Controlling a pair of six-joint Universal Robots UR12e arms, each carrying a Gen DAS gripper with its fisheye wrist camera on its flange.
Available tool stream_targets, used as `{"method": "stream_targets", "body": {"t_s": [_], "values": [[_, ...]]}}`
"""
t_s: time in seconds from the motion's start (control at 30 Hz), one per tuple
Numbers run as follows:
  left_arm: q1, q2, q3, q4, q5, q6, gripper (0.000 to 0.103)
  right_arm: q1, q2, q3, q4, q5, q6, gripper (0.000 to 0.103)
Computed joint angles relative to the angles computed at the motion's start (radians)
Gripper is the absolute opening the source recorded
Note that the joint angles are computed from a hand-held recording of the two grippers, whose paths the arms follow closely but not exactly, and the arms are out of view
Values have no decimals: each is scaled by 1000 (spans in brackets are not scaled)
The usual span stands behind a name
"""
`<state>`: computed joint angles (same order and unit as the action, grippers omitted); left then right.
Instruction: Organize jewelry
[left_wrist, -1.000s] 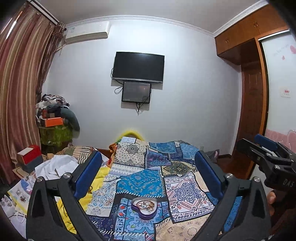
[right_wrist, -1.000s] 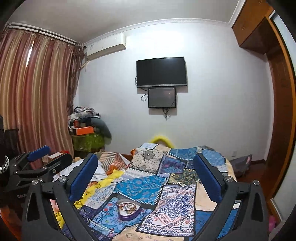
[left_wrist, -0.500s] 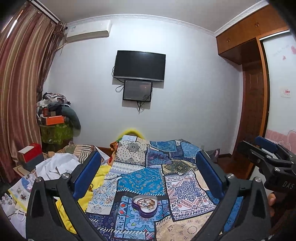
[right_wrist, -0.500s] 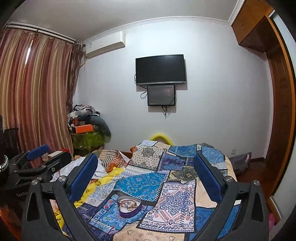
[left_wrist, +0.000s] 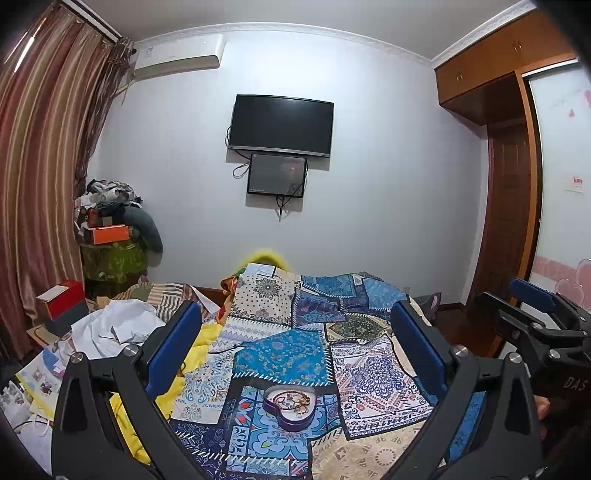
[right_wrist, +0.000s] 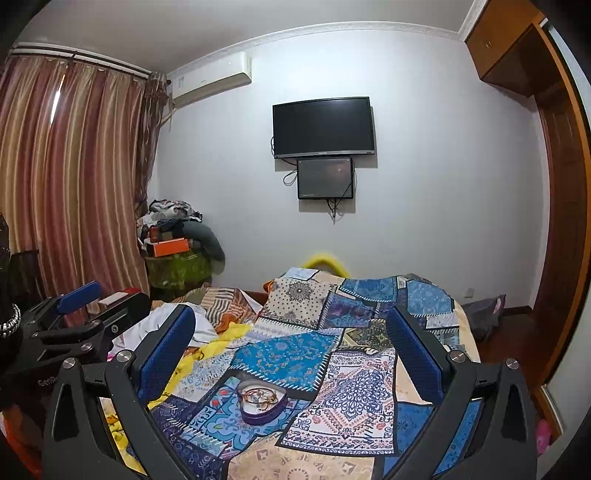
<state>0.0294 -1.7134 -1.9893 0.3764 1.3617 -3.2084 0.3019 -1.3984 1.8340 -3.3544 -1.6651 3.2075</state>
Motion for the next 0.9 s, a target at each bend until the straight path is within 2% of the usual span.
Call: {"method": "stream_targets", "body": {"t_s": [0.9], "values": [[12, -5, 10, -19, -46, 27, 103, -7, -4, 2, 6, -1, 22, 102]]}}
